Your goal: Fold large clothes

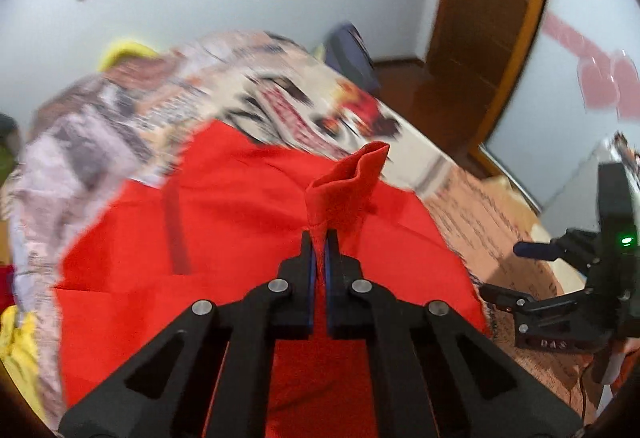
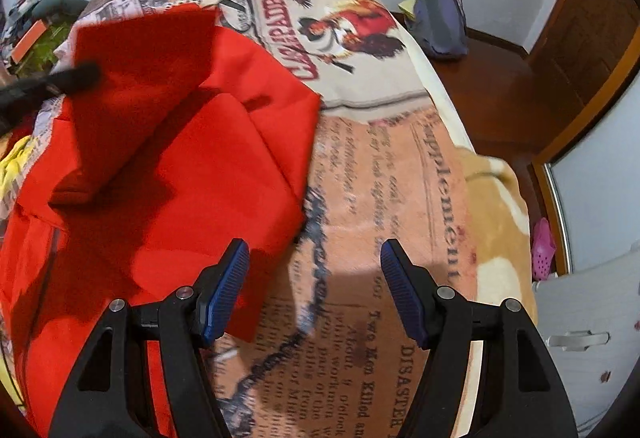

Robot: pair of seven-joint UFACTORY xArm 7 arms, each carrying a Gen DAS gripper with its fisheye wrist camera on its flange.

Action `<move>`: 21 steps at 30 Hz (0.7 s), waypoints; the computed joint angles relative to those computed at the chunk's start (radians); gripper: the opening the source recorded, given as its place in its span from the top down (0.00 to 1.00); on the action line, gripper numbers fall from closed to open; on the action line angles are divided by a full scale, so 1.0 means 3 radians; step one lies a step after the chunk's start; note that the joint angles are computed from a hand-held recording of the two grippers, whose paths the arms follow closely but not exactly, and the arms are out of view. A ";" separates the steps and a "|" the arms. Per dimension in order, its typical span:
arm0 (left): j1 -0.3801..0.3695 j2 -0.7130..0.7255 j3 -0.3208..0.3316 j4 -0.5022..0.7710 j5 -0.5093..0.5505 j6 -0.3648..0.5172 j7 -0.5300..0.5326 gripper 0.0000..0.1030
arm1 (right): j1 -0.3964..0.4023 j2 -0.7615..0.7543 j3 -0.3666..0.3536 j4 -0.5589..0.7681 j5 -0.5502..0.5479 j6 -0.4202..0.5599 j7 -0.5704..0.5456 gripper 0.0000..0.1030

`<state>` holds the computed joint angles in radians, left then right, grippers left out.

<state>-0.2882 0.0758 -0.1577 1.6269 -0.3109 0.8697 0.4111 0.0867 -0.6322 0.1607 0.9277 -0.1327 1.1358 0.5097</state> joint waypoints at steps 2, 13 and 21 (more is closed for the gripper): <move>0.0096 -0.0094 0.0080 0.0018 -0.0040 -0.0044 0.0065 0.98 | 0.0005 0.0078 0.0034 0.0078 -0.0016 -0.0028 0.0012 0.37; 0.0560 -0.0250 0.0393 -0.0039 -0.0063 -0.0293 0.0208 0.98 | 0.0223 0.0666 0.0195 0.0565 -0.0026 -0.0089 0.0130 0.37; 0.0771 -0.0284 0.0473 -0.0454 -0.0082 -0.0375 0.0280 0.98 | 0.0457 0.1116 0.0233 0.0836 -0.0114 0.0119 0.0046 0.37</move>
